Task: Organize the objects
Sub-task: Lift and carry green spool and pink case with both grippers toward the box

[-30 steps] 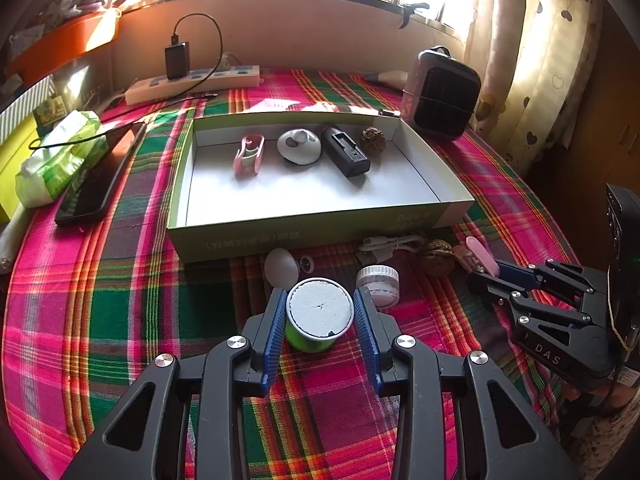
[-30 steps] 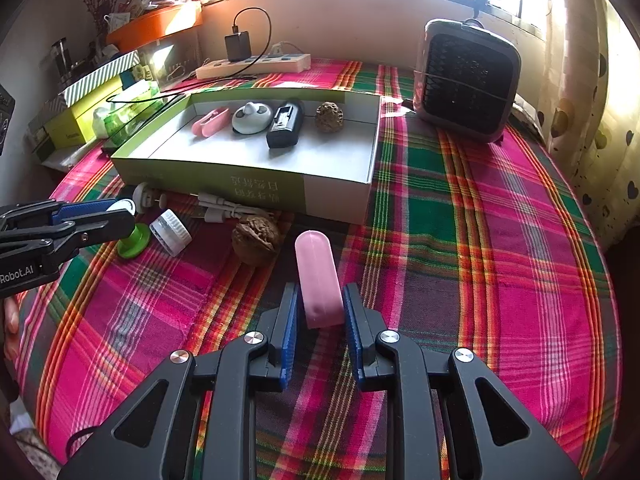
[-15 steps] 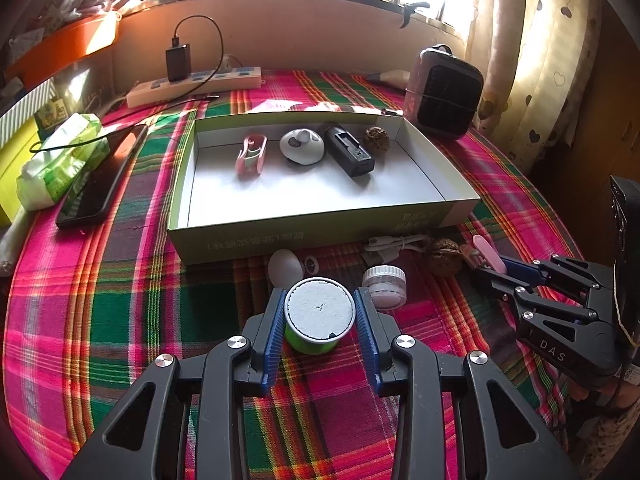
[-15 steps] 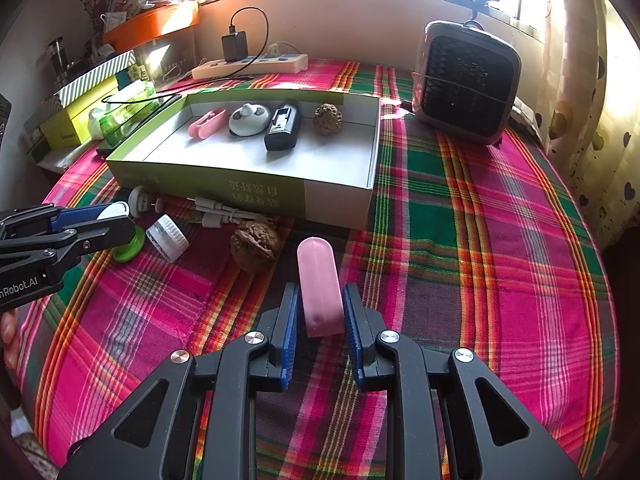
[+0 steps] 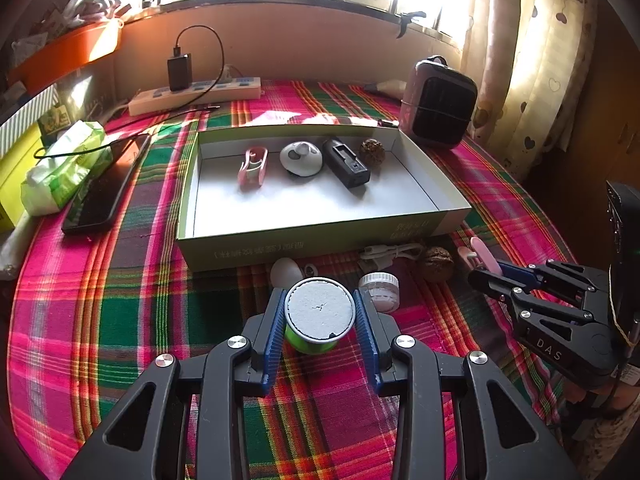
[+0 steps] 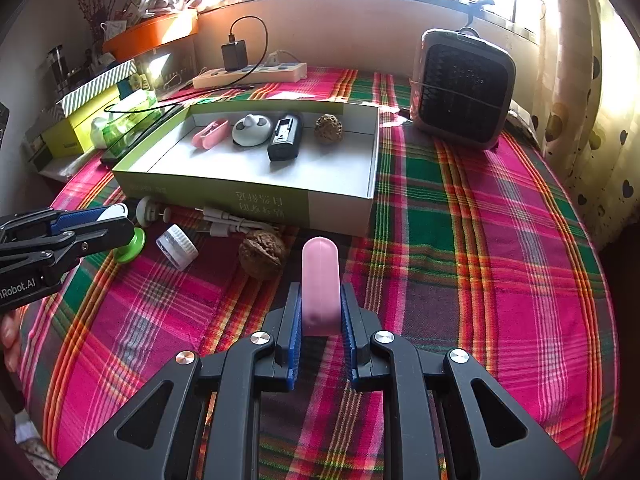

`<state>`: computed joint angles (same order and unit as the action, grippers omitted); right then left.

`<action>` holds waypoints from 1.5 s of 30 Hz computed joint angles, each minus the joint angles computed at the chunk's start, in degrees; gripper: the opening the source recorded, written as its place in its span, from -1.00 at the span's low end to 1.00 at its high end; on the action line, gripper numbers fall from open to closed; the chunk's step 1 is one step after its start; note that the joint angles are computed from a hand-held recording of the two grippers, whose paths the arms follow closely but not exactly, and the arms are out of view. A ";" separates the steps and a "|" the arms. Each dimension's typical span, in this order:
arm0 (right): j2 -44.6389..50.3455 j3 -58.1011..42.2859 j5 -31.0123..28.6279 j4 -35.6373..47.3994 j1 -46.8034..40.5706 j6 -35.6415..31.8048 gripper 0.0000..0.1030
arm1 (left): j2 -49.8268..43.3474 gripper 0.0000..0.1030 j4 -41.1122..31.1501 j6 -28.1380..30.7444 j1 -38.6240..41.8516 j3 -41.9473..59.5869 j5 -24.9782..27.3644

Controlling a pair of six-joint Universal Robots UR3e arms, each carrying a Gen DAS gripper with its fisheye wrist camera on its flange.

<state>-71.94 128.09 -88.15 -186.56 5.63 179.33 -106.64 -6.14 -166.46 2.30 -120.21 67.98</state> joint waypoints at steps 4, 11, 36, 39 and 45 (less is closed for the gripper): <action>-0.98 0.21 0.63 0.01 -0.08 0.34 -0.63 | 1.17 -0.38 -0.44 0.13 0.60 -0.54 -0.66; -3.21 -1.05 1.95 1.45 0.63 -0.30 -0.63 | 3.29 -0.38 -1.19 0.53 1.40 -0.87 -1.38; 5.85 -23.95 7.65 15.74 3.03 -3.65 -0.63 | -0.05 -0.38 -4.54 -0.13 3.69 8.19 -2.25; 8.16 -28.08 7.56 18.44 3.49 -4.35 -0.63 | -1.54 -0.38 -5.29 -0.26 3.77 10.13 -2.17; 12.68 -36.17 10.06 23.43 3.35 -5.37 -0.63 | -4.54 -0.38 -6.26 -0.64 4.21 14.11 -1.97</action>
<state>-59.26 91.92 -78.08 -163.13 8.98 173.96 -111.18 -12.40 -167.10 6.51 -106.10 66.01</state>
